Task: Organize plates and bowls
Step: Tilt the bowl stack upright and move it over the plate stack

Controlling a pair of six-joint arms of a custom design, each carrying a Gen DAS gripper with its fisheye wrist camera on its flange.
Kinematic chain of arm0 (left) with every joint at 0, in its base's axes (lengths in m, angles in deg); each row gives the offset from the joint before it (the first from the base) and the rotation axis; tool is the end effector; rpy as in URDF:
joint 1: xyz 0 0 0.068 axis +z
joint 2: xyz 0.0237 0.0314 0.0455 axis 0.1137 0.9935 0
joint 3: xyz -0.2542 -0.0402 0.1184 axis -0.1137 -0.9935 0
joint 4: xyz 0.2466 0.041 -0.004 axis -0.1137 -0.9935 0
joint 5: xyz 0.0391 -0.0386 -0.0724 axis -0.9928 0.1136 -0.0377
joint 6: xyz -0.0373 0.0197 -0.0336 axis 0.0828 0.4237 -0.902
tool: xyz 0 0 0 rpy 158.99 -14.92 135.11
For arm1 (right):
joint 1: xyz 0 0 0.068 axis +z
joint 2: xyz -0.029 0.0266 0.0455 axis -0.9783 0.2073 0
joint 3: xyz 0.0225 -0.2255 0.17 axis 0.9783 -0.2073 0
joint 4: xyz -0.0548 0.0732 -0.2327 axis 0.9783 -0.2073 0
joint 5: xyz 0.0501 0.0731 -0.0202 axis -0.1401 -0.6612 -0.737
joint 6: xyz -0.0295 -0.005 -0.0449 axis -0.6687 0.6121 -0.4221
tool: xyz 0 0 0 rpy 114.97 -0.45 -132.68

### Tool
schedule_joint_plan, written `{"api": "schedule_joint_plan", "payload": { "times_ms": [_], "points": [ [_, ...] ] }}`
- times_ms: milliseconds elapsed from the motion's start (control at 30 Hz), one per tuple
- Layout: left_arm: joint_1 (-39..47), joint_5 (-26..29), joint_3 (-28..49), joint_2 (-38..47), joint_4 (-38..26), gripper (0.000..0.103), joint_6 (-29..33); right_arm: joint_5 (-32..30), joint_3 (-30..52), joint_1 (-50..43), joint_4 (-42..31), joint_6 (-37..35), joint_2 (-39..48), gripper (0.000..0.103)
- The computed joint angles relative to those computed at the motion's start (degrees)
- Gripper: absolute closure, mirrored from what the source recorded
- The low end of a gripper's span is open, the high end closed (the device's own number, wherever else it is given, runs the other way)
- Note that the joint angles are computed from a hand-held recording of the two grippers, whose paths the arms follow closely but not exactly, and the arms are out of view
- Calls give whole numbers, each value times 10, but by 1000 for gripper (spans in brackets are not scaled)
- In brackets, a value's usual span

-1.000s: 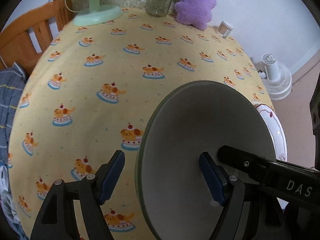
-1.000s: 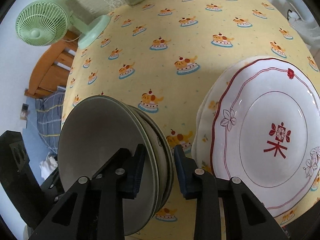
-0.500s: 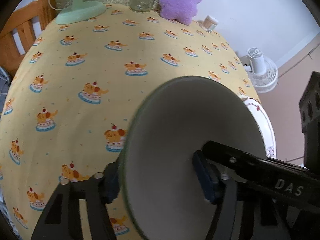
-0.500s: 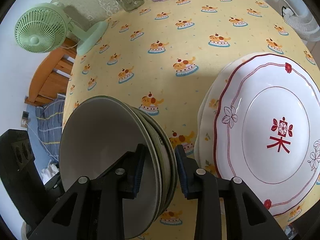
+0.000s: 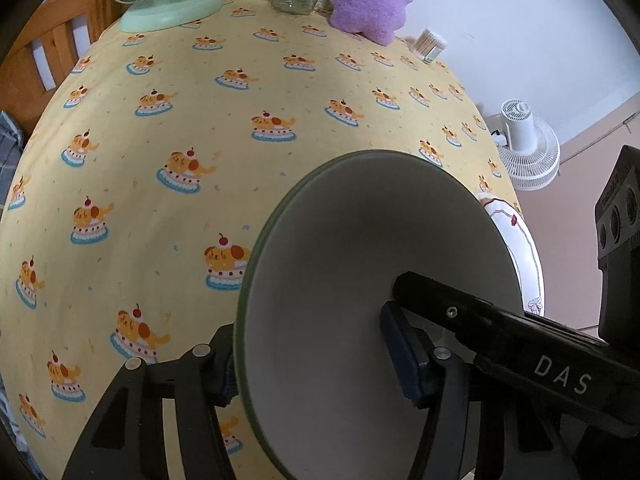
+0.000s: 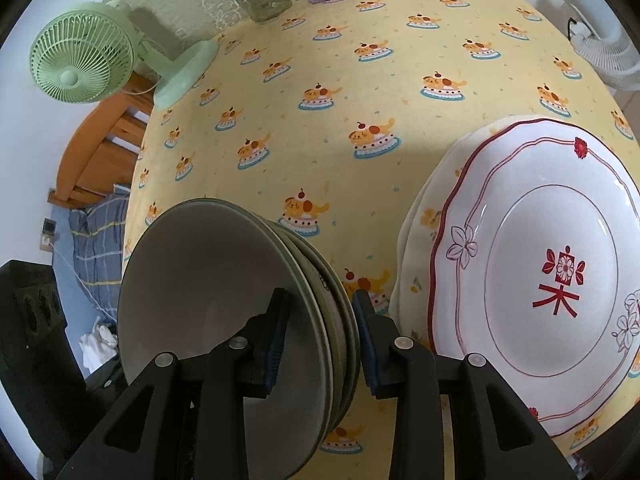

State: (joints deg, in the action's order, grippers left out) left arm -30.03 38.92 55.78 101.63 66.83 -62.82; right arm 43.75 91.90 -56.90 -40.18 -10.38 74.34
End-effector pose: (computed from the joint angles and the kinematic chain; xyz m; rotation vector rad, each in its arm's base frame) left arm 0.3108 -0.2408 0.0574 0.4483 2.8097 -0.5746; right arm 0.2771 0.1123 0.0644 0.5281 2.7570 0.4920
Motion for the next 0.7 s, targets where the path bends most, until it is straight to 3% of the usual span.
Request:
{"api": "schedule_joint_plan", "payload": {
  "times_ms": [167, 400, 700],
  "points": [
    [2, 6, -13, -8, -1, 43, -7, 4, 8, 11, -20, -10, -3, 66],
    [-7, -5, -33, -29, -9, 43, 4, 4, -18, 26, 0, 30, -14, 66],
    [-4, 19, -72, -65, 2, 42, 25, 51, -45, 72, -22, 84, -68, 65]
  ]
}}
